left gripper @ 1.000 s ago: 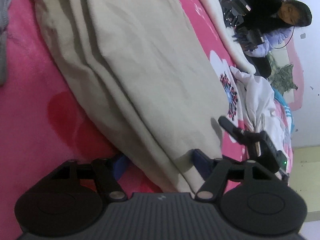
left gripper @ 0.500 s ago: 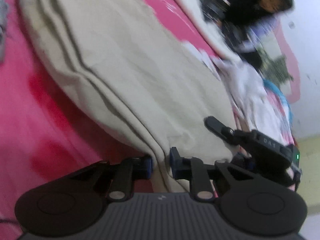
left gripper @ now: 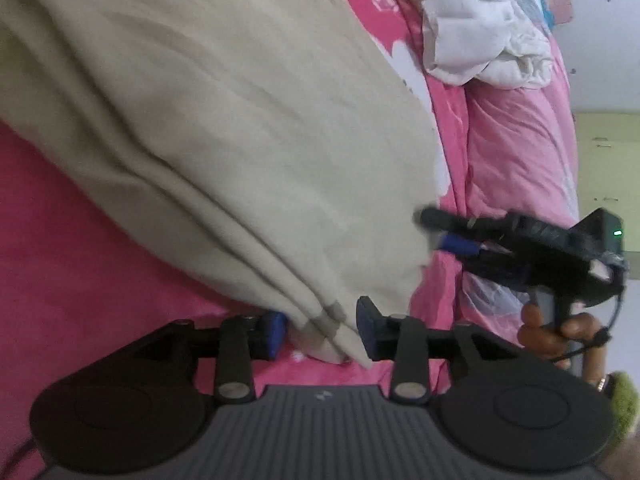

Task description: Fold clothes

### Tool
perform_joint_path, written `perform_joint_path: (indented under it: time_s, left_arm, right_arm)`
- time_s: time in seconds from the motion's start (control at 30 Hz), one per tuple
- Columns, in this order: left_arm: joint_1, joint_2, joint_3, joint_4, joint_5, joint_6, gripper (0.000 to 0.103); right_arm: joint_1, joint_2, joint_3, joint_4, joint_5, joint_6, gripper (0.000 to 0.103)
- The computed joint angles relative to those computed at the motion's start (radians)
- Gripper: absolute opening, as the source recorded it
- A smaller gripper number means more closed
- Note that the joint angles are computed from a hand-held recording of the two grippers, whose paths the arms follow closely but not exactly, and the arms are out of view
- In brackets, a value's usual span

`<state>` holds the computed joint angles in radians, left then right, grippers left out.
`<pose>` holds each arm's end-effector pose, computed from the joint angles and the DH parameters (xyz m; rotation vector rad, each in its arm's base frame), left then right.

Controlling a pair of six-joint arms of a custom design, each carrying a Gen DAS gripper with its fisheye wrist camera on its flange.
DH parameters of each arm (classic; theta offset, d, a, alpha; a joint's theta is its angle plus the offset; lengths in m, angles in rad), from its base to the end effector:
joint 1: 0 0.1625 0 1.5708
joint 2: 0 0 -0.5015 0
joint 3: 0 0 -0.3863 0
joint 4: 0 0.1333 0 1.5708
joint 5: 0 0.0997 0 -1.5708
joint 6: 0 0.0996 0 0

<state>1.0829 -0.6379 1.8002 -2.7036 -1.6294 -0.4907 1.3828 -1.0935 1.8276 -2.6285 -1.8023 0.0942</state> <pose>-0.1935 -0.6366 0.0043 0.0057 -3.1026 -0.0831 -0.0116 -0.6519 0.2890 -0.4563 -2.8263 0.4511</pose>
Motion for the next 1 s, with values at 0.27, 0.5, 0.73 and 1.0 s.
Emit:
perform_joint_path:
  time_s: [0.27,0.5,0.73,1.0]
  left_arm:
    - [0.032,-0.147,0.027,-0.038,0.223,0.123,0.055]
    - [0.074,-0.109,-0.035,-0.169,0.352,0.1,0.056]
    - [0.086,-0.1,-0.032,-0.225,0.369,0.078,0.056]
    - [0.128,-0.088,-0.065,-0.22,0.307,0.058,0.05]
  right_arm:
    - [0.081,-0.023,0.004,0.014,-0.046,-0.238,0.039]
    - [0.163,0.242,-0.278,0.032,0.081,-0.583,0.039]
    - [0.23,0.53,-0.697,0.269,0.093,-0.82,0.039]
    - [0.277,0.712,-1.017,0.603,-0.056,-0.988,0.039]
